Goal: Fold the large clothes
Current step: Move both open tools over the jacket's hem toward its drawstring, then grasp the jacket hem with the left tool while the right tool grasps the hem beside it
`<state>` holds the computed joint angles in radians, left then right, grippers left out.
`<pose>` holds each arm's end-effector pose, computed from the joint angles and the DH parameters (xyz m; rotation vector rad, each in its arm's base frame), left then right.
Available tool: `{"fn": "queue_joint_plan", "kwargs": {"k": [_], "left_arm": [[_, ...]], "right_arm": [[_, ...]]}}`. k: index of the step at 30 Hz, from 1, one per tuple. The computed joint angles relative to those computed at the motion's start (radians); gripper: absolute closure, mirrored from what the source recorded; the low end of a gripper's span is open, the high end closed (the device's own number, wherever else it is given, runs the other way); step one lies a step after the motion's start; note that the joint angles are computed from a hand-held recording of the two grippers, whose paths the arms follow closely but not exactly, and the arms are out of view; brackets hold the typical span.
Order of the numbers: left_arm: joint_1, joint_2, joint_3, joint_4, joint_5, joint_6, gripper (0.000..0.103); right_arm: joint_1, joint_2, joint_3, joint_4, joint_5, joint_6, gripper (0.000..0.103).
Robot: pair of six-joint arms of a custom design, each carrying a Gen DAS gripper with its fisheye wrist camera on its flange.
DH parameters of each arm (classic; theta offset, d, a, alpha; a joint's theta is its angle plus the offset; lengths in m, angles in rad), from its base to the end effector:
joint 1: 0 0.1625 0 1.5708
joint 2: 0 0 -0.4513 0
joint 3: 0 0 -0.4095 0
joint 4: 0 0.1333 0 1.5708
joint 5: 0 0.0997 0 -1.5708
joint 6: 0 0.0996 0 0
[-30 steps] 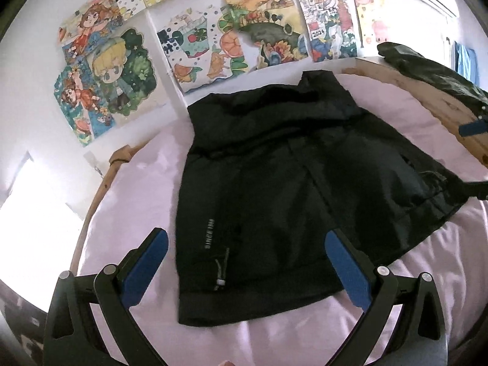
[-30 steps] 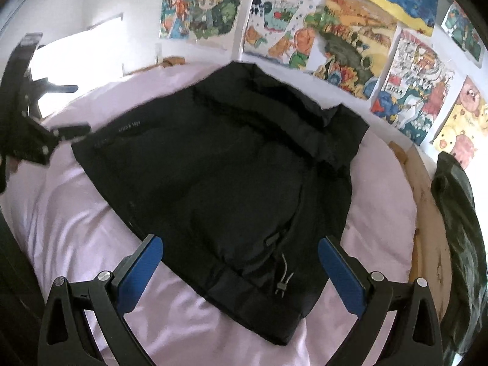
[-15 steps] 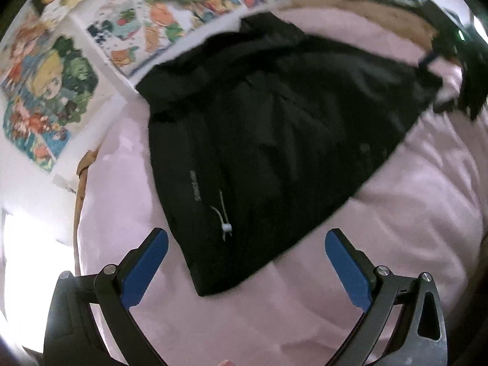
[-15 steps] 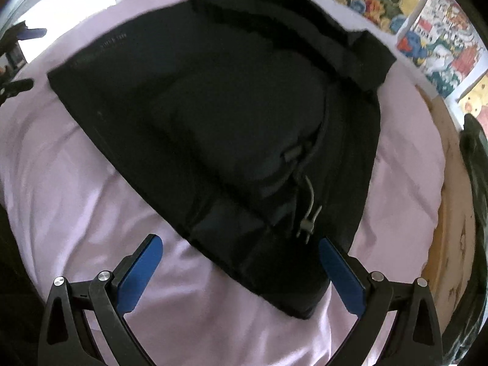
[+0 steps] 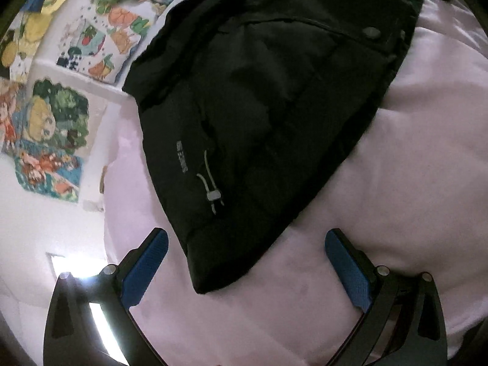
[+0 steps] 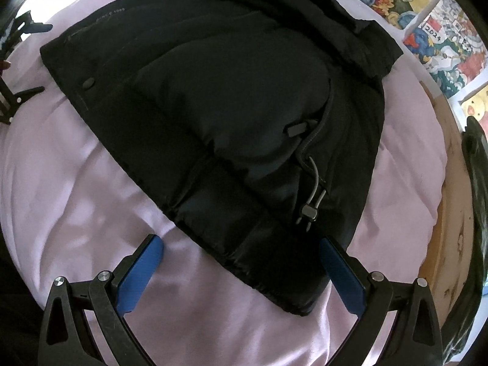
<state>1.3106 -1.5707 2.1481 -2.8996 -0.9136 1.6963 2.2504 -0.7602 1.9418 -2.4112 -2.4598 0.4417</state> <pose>0.0667 -0.5040 0.4007 1.6390 1.4557 -0.1580 0.3926 -0.3968 0.0021 0.4422 -2.1723 0.2372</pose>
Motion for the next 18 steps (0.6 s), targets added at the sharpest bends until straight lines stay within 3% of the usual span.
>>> {"fn": "queue_joint_plan", "kwargs": {"k": [6, 9, 12, 15, 17, 18], "left_arm": [[0.021, 0.039, -0.003, -0.152, -0.061, 0.072, 0.002], [0.043, 0.057, 0.024, -0.288, -0.143, 0.195, 0.002], [0.053, 0.068, 0.038, -0.347, -0.179, 0.247, 0.003], [0.053, 0.079, 0.034, -0.386, -0.211, 0.281, 0.028], [0.044, 0.068, 0.022, -0.327, -0.201, 0.239, 0.050], [0.040, 0.064, 0.011, -0.289, -0.196, 0.211, 0.055]], "right_arm": [[-0.001, 0.006, -0.002, -0.001, 0.003, 0.006, 0.000], [-0.006, 0.003, -0.001, -0.007, 0.002, -0.006, 0.000], [-0.008, 0.005, -0.008, -0.007, 0.003, -0.016, 0.000], [-0.010, 0.002, -0.004, -0.014, 0.003, -0.049, 0.000], [-0.004, 0.008, -0.002, -0.007, -0.012, -0.082, 0.000], [0.000, 0.014, -0.005, 0.000, -0.019, -0.087, 0.000]]}}
